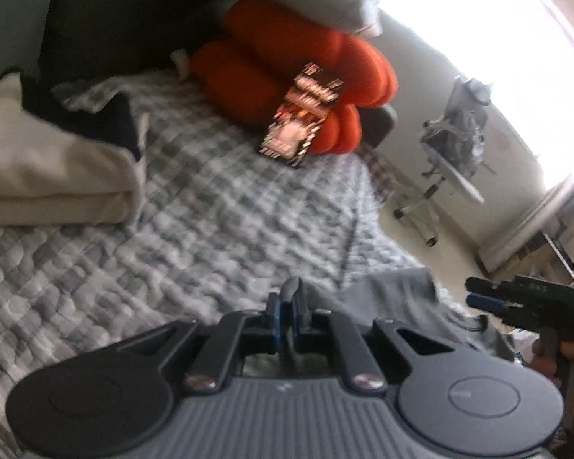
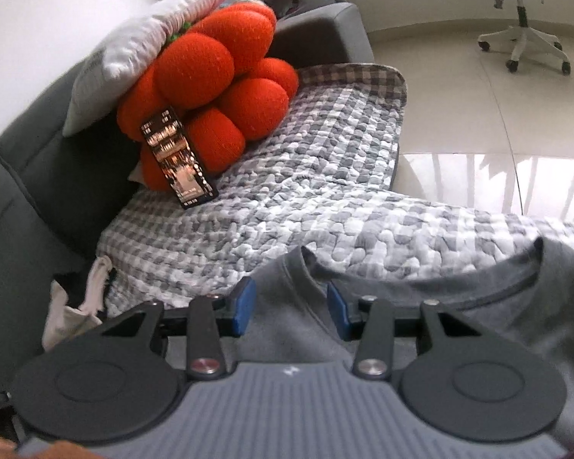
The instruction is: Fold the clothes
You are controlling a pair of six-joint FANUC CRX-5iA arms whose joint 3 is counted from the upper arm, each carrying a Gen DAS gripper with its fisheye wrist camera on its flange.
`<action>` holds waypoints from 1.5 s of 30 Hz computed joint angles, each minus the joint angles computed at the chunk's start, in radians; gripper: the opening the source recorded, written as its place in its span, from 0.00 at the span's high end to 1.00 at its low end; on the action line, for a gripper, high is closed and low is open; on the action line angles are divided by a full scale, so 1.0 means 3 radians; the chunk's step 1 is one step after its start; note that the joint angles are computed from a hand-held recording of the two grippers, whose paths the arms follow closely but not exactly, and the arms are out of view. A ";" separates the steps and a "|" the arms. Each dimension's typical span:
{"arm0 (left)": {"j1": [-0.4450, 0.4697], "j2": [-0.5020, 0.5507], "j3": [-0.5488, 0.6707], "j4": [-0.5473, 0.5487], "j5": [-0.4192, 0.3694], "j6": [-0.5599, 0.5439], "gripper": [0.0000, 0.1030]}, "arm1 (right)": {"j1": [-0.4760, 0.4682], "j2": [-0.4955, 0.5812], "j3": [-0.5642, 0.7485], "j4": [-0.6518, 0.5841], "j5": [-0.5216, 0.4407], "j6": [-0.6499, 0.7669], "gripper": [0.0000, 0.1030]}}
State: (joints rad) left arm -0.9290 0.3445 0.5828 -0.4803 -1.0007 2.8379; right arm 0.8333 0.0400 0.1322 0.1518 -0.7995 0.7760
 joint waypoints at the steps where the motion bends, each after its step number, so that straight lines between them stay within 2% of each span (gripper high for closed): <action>1: 0.0035 -0.0004 -0.0034 0.0061 0.0022 -0.0012 0.95 | -0.0008 0.0035 0.0029 -0.0025 -0.0004 0.0062 0.55; 6: 0.0140 0.0011 -0.0115 0.0242 0.0034 -0.0025 0.94 | -0.0035 0.0255 0.0191 -0.0037 0.0003 0.0372 0.55; 9: 0.0134 0.0043 -0.0064 0.0189 -0.0099 -0.0011 0.96 | -0.0039 0.0388 0.0282 -0.0019 -0.0016 0.0569 0.55; 11: 0.0104 0.0079 0.0012 0.0099 -0.0252 0.0006 1.00 | -0.0044 0.0466 0.0345 -0.0063 -0.0052 0.0735 0.55; 13: 0.0094 0.0085 0.0024 0.0057 -0.0320 0.0011 1.00 | 0.0008 0.0504 0.0306 0.0086 -0.0039 0.0795 0.65; 14: 0.0104 0.0066 -0.0015 0.0072 -0.0290 0.0013 1.00 | 0.0046 0.0505 0.0248 0.0218 0.0006 0.0808 0.80; 18: 0.0158 -0.0051 -0.0223 0.0162 -0.0070 0.0106 1.00 | 0.0154 0.0469 0.0030 0.0701 0.0157 0.0632 0.86; 19: 0.0177 -0.0090 -0.0290 0.0194 0.0012 0.0146 0.98 | 0.0152 0.0454 -0.0001 0.0731 0.0191 0.0594 0.87; 20: 0.0196 -0.0129 -0.0357 0.0226 0.0094 0.0186 0.90 | 0.0150 0.0438 -0.0032 0.0759 0.0226 0.0557 0.92; 21: 0.0218 -0.0169 -0.0434 0.0270 0.0196 0.0232 0.85 | 0.0144 0.0431 -0.0034 0.0730 0.0242 0.0555 0.92; 23: 0.0264 -0.0250 -0.0594 0.0365 0.0418 0.0321 0.57 | 0.0131 0.0418 -0.0036 0.0665 0.0272 0.0557 0.92; 25: 0.0293 -0.0251 -0.0624 0.0462 0.0459 0.0296 0.52 | 0.0135 0.0427 -0.0023 0.0650 0.0261 0.0566 0.93; 29: 0.0300 -0.0191 -0.0596 0.0519 0.0490 0.0254 0.51 | 0.0142 0.0431 -0.0043 0.0694 0.0290 0.0522 0.93; 31: 0.0278 -0.0137 -0.0527 0.0490 0.0470 0.0221 0.53 | 0.0147 0.0430 -0.0059 0.0726 0.0311 0.0492 0.93; 33: 0.0245 -0.0068 -0.0421 0.0437 0.0394 0.0189 0.54 | 0.0148 0.0430 -0.0067 0.0743 0.0323 0.0471 0.87; 34: 0.0223 -0.0028 -0.0350 0.0396 0.0327 0.0175 0.58 | 0.0148 0.0435 -0.0069 0.0755 0.0326 0.0461 0.84; 35: 0.0204 0.0021 -0.0266 0.0371 0.0241 0.0138 0.69 | 0.0147 0.0440 -0.0070 0.0766 0.0328 0.0452 0.83; 37: 0.0177 0.0107 -0.0122 0.0336 0.0087 0.0100 0.82 | 0.0146 0.0449 -0.0072 0.0789 0.0334 0.0432 0.77; 38: 0.0155 0.0152 -0.0043 0.0293 -0.0006 0.0098 0.91 | 0.0150 0.0453 -0.0092 0.0843 0.0344 0.0392 0.69; 39: 0.0134 0.0197 0.0037 0.0251 -0.0099 0.0095 0.94 | 0.0153 0.0456 -0.0102 0.0860 0.0353 0.0384 0.66; 41: 0.0093 0.0226 0.0092 0.0150 -0.0160 0.0162 0.97 | 0.0162 0.0456 -0.0132 0.0902 0.0374 0.0376 0.66; 45: -0.0020 0.0264 0.0221 -0.0135 -0.0340 0.0263 0.98 | 0.0202 0.0427 -0.0234 0.1090 0.0436 0.0360 0.91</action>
